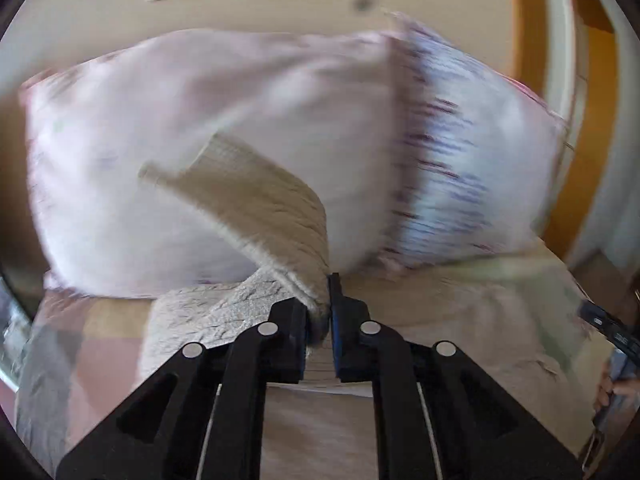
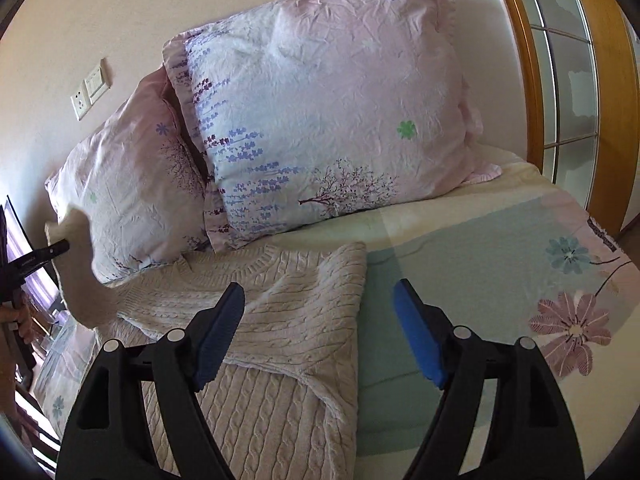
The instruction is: Fold small clothes
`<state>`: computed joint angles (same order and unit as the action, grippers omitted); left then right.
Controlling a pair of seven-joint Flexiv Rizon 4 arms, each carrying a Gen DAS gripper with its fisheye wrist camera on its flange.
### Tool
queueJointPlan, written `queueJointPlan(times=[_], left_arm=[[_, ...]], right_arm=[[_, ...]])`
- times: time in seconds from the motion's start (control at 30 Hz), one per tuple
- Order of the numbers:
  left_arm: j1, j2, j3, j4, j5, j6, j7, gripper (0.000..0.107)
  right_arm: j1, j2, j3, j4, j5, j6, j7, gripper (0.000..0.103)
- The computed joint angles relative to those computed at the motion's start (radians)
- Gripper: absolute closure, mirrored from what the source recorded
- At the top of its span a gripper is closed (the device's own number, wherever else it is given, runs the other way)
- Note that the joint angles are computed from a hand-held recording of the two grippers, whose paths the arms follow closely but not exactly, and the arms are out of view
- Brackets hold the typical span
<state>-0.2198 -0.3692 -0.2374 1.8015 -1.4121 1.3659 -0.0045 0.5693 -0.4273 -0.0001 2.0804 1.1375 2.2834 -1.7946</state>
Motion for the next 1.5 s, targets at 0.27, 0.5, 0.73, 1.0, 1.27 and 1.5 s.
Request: queueJointPlan(times=[0.27,0.5,0.73,1.0,1.27,1.5], left_arm=[[0.048,0.04,0.037,0.171,0.255,-0.136,-0.172,0.056],[0.216,0.149,0.192,0.365,0.337,-0.354,-0.302,0.056],[0.257,0.259,0.248,0.542,0.15,-0.536,-0.17,0.072],[0.254,0.293,0.282,0.601,0.159,-0.653,-0.173,0.092],[0.214,0.223,0.218,0.404,-0.006,-0.585,-0.145,0.1],[0.11,-0.045,0.09,-0.047,-0.096,-0.241,-0.183,0.1]], right_arm=[[0.006,0.065,0.127,0.223,-0.091,0.03,0.215,0.025],[-0.216,-0.126,0.451,0.498,-0.552,0.315,0.853,0.045],[-0.088,-0.228,0.474,0.525,-0.583,0.448,0.988,0.07],[-0.02,-0.302,0.426,0.516,-0.768,0.558,1.069,0.093],[-0.079,-0.156,0.235,0.484,-0.968,0.666,1.058,0.095],[-0.292,-0.099,0.088,0.263,-1.057,0.489,1.116,0.095]])
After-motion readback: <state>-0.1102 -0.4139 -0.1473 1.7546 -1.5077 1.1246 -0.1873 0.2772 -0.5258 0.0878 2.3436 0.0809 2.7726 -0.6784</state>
